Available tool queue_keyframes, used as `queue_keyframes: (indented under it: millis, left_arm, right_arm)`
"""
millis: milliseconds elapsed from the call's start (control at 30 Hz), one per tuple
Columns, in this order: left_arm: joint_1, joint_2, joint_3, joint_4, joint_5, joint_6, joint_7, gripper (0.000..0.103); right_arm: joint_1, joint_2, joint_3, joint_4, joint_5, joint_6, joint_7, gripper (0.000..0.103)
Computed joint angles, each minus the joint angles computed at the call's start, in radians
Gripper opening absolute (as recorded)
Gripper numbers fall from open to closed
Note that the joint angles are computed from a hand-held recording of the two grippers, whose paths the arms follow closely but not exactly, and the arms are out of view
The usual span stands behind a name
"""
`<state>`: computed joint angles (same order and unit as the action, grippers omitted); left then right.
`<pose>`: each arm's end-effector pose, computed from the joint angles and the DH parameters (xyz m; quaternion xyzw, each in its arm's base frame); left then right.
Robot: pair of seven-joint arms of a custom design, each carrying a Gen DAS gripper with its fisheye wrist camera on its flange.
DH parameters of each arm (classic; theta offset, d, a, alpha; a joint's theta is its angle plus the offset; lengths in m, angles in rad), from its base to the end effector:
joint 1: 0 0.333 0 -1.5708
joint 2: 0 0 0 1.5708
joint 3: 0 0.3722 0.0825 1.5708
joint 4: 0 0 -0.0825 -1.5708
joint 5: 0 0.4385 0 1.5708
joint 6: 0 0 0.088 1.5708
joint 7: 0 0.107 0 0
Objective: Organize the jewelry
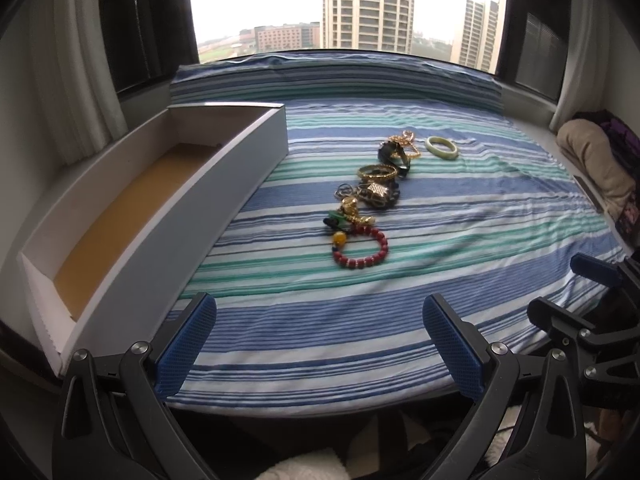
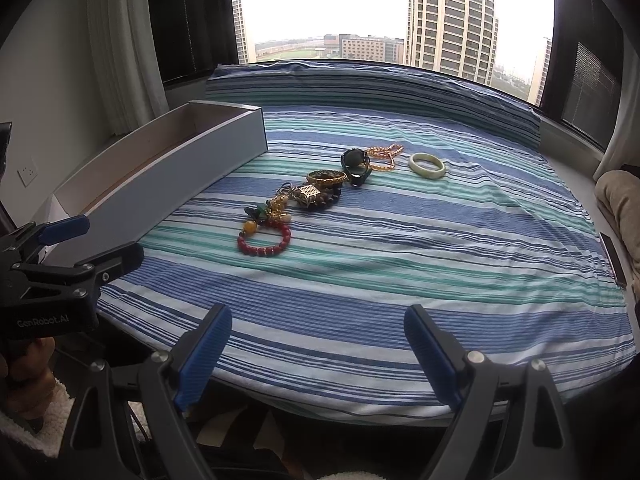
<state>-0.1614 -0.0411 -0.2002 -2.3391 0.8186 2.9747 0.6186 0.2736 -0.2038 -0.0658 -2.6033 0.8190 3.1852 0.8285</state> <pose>0.5157 -0.2497 0.4329 -0.5984 0.7154 -0.2751 0.2332 0.4827 0.0323 0.4124 -0.6916 0.6166 -0.2323 0.2959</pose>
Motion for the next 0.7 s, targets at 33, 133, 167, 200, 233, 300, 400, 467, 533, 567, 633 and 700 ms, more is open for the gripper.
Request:
queue_keyframes:
  millis: [33, 133, 167, 200, 233, 300, 400, 467, 533, 567, 633, 700]
  left_arm:
    - [-0.001, 0.000, 0.000, 0.000, -0.004, 0.000, 0.004, 0.103]
    - [-0.002, 0.002, 0.000, -0.001, -0.010, -0.002, 0.012, 0.103]
    - [-0.002, 0.002, 0.000, -0.001, -0.011, -0.002, 0.014, 0.103]
    - [-0.003, 0.002, -0.001, -0.001, -0.012, -0.003, 0.015, 0.103]
    - [-0.003, 0.001, -0.001, 0.000, -0.009, -0.004, 0.013, 0.103]
    - [-0.003, 0.001, -0.002, 0.001, -0.004, -0.007, 0.009, 0.103]
    - [-0.004, 0.001, -0.003, 0.002, 0.000, -0.011, 0.009, 0.103]
    - [-0.006, 0.002, -0.003, 0.003, -0.002, -0.014, 0.012, 0.103]
    - [-0.006, 0.003, -0.003, 0.004, -0.004, -0.015, 0.014, 0.103]
    - [-0.006, 0.003, -0.002, 0.004, -0.005, -0.015, 0.015, 0.103]
    - [-0.006, 0.003, -0.002, 0.003, -0.008, -0.016, 0.016, 0.103]
    - [-0.007, 0.004, -0.001, 0.002, -0.016, -0.017, 0.023, 0.103]
  right_arm:
    - [0.003, 0.001, -0.002, 0.000, 0.001, 0.000, -0.002, 0.090]
    - [0.009, 0.002, -0.005, 0.000, 0.006, 0.002, -0.004, 0.090]
    - [0.008, 0.003, -0.005, 0.000, 0.006, 0.001, -0.003, 0.090]
    - [0.003, 0.004, -0.001, 0.001, 0.003, 0.000, 0.001, 0.090]
    - [0.001, 0.004, 0.001, 0.000, 0.002, -0.001, 0.004, 0.090]
    - [0.007, 0.000, -0.006, -0.002, 0.009, 0.000, 0.001, 0.090]
    - [0.032, 0.000, -0.029, 0.001, 0.031, 0.004, -0.020, 0.090]
    - [0.031, 0.003, -0.028, 0.004, 0.035, 0.001, -0.024, 0.090]
    - [0.027, 0.007, -0.024, 0.007, 0.037, -0.002, -0.026, 0.090]
    - [0.024, 0.008, -0.021, 0.008, 0.037, -0.003, -0.026, 0.090]
    - [0.019, 0.007, -0.016, 0.007, 0.038, -0.003, -0.028, 0.090]
    - [0.009, 0.006, -0.006, 0.006, 0.032, -0.005, -0.022, 0.090]
